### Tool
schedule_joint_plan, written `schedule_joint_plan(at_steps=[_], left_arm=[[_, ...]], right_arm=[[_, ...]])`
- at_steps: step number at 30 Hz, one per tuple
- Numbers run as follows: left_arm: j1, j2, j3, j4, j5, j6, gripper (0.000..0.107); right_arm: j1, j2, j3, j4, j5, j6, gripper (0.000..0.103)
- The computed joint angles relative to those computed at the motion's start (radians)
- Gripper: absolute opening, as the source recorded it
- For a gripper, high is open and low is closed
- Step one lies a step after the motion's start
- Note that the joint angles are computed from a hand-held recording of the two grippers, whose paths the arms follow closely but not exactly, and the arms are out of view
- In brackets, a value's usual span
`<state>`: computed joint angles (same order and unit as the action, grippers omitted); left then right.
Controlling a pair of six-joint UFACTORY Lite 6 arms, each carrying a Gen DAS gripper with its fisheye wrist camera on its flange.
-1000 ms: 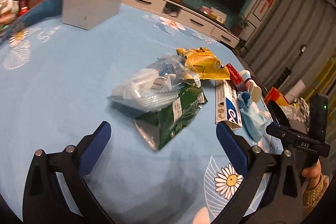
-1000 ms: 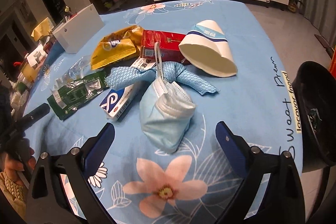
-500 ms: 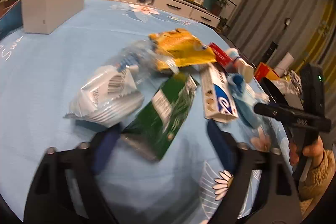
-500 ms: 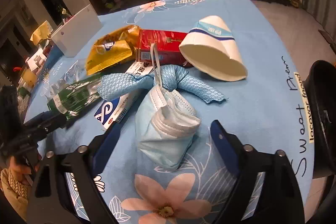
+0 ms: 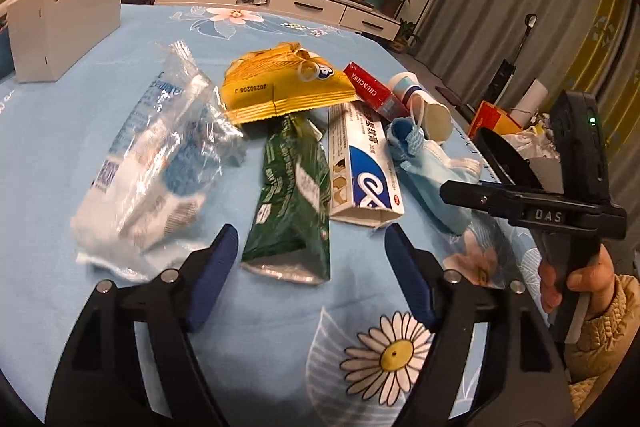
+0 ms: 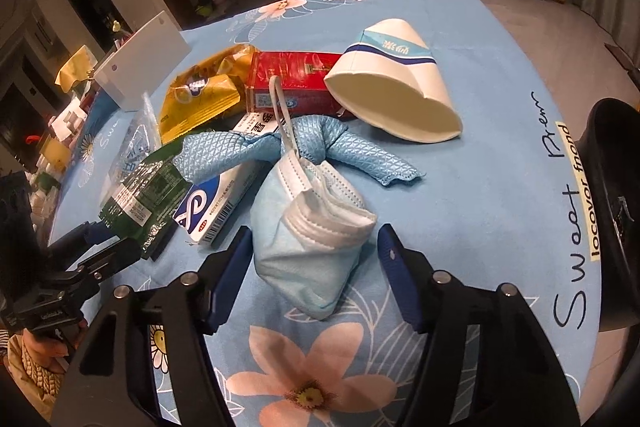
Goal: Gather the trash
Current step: 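Grasp the blue face mask with the right tool while the left tool grasps the green wrapper, then carry the mask and green wrapper over the black bin and open both tools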
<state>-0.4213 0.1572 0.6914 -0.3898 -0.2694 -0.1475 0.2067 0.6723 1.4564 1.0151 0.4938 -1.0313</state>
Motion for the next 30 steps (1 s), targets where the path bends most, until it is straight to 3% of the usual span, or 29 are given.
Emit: schedule_joint_plan(at_steps=[4, 6, 11, 17, 21, 25, 30], left_arm=[[-0.005, 0.052, 0.063, -0.109, 0.018, 0.124, 0.071], [-0.006, 0.073, 0.084, -0.137, 0.027, 0.157, 0.043], [-0.013, 0.069, 0.070, -0.099, 0.020, 0.095, 0.012], [-0.046, -0.046, -0.006, -0.193, -0.003, 0.112, 0.008], [-0.112, -0.170, -0.064, -0.426, -0.026, 0.300, 0.008], [-0.195, -0.292, -0.079, -0.783, -0.063, 0.630, 0.008], [-0.276, -0.352, -0.018, -1.030, -0.118, 0.897, 0.008]], right_arm=[[0.006, 0.007, 0.010, -0.008, -0.004, 0.000, 0.065], [0.011, 0.017, 0.022, -0.015, -0.005, 0.008, 0.047], [0.023, 0.010, 0.014, -0.036, -0.025, 0.014, 0.027], [0.002, -0.094, -0.098, 0.020, -0.028, -0.067, 0.021], [-0.049, -0.209, -0.205, 0.104, 0.020, -0.167, 0.021], [-0.113, -0.332, -0.303, 0.164, 0.072, -0.247, 0.021], [-0.199, -0.445, -0.373, 0.210, 0.125, -0.310, 0.021]])
